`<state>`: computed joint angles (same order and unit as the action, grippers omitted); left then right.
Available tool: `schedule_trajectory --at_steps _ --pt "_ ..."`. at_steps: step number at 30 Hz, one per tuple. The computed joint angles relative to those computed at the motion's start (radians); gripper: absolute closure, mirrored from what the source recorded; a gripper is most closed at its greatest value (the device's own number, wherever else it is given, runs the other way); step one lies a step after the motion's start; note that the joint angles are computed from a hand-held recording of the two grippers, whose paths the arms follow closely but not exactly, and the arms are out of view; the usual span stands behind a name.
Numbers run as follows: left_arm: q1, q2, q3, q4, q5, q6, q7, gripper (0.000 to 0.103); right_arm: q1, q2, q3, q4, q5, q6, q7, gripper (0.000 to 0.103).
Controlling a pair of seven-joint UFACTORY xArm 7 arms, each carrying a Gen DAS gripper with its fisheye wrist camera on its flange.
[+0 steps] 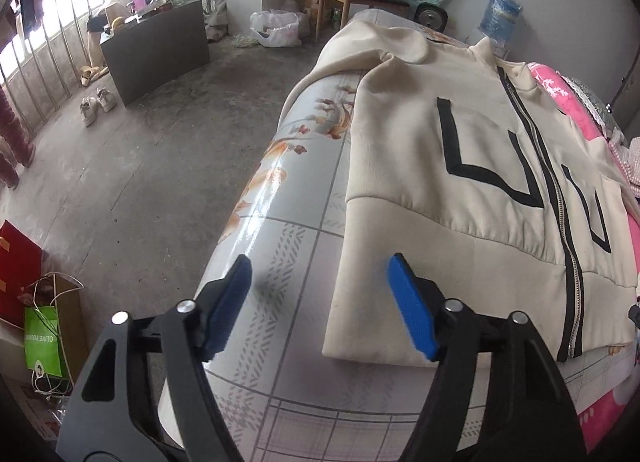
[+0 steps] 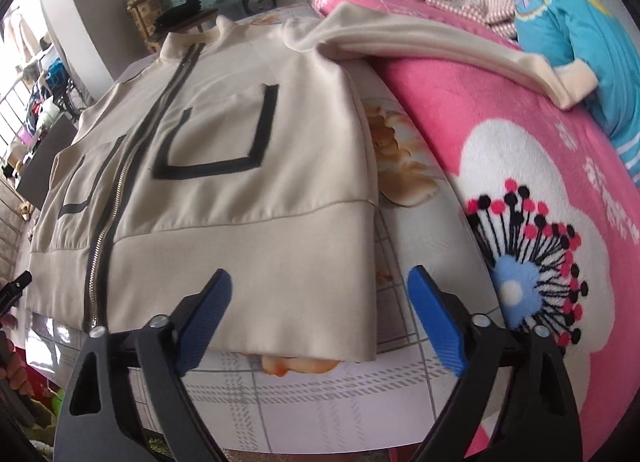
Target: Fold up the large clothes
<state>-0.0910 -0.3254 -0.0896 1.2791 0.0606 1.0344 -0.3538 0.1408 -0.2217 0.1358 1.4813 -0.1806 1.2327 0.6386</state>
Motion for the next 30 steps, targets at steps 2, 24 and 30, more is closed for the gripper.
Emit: schedule_trajectory --at_steps 2,24,30 --pt "0.000 -0.007 -0.001 -0.015 0.007 -0.024 0.003 0.047 0.000 -0.010 -0.013 -0.024 0.034 -0.020 -0.011 0.029" --pt "-0.047 -0.085 -0.056 0.020 0.079 0.004 0.101 0.099 -0.033 -0.085 -0.042 -0.078 0.078 -0.144 -0.167 0.098" --pt "-0.054 -0.198 -0.075 -0.018 0.050 0.113 0.088 0.099 -0.048 -0.168 -0.057 -0.116 0.113 -0.120 -0.221 0.098"
